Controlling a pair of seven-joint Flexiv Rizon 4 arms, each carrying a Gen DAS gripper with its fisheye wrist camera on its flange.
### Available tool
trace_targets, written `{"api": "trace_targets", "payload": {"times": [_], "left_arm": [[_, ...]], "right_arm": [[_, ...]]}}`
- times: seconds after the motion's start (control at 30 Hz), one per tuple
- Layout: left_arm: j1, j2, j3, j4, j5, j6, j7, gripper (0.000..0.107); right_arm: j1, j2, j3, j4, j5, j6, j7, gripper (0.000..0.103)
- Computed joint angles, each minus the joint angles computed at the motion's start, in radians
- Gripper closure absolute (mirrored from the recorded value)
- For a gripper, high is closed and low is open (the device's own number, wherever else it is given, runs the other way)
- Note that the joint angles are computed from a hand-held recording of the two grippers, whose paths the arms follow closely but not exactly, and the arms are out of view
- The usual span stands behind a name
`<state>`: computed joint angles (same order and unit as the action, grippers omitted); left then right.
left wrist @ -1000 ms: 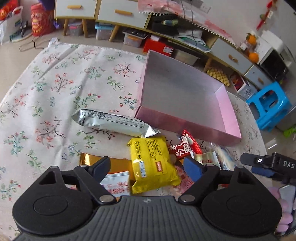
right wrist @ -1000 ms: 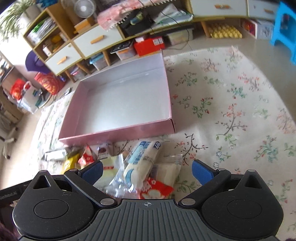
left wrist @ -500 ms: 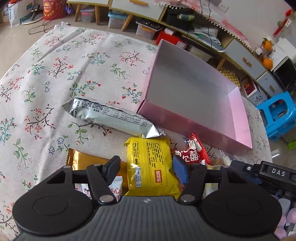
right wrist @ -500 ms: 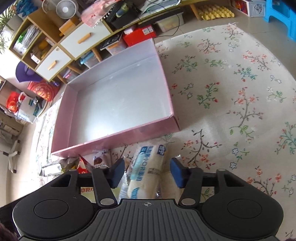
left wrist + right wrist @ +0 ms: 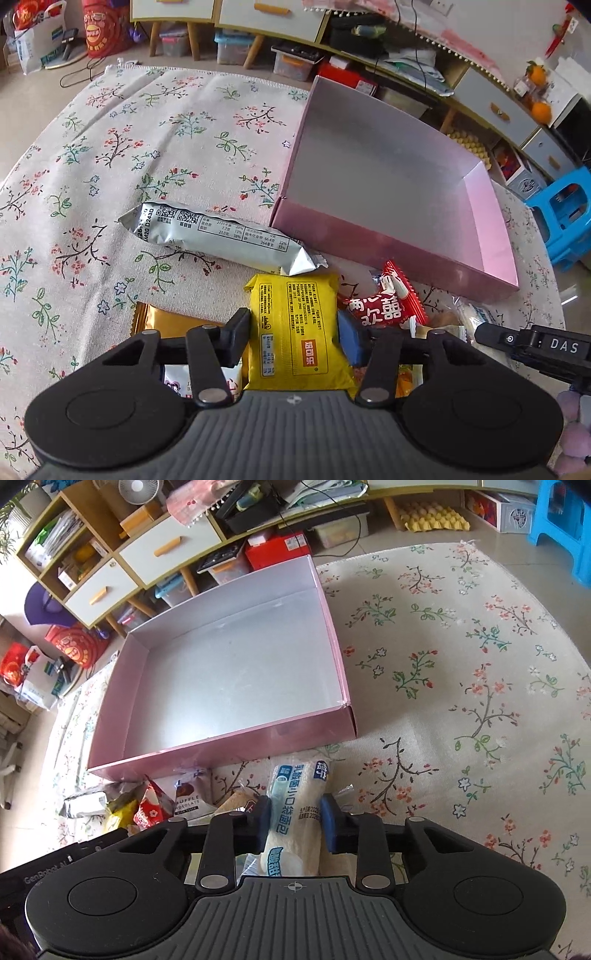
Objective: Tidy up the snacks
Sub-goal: 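Grasp the yellow biscuit pack with left tool while right tool grasps white bread bag, then carry both packs into the pink box and open both tools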
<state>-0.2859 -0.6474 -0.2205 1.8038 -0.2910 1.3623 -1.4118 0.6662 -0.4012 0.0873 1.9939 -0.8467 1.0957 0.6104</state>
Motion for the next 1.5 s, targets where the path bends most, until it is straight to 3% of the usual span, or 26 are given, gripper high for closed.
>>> {"api": "trace_targets", "payload": {"times": [0.3,0.6,0.7,0.9,1.17,1.5], "left_arm": [[0.072,0.028,-0.079,0.056,-0.047,0.037,0.058,0.061],[0.2,0.084,-0.229,0.161,-0.12,0.137,0.152,0.061],[0.212,0.079,-0.248,0.15,-0.124,0.15,0.166,0.061],[0.237,0.002,-0.307,0.065,-0.099,0.196,0.222,0.061],[0.205,-0.177,-0.341,-0.12,0.035,0.269,0.323,0.061],[0.179,-0.321,-0.334,-0.23,0.204,0.376,0.427,0.061]], "right_arm": [[-0.007,0.053,-0.002,0.044,-0.062,0.019,0.091,0.077],[-0.032,0.117,0.016,0.081,-0.198,0.014,0.23,0.078],[-0.05,0.124,0.027,0.074,-0.23,0.018,0.249,0.078],[-0.075,0.097,0.019,0.021,-0.246,0.007,0.176,0.077],[-0.145,0.017,-0.068,-0.03,-0.551,0.103,0.275,0.077],[-0.211,-0.073,-0.063,-0.083,-0.731,0.113,0.289,0.077]]}}
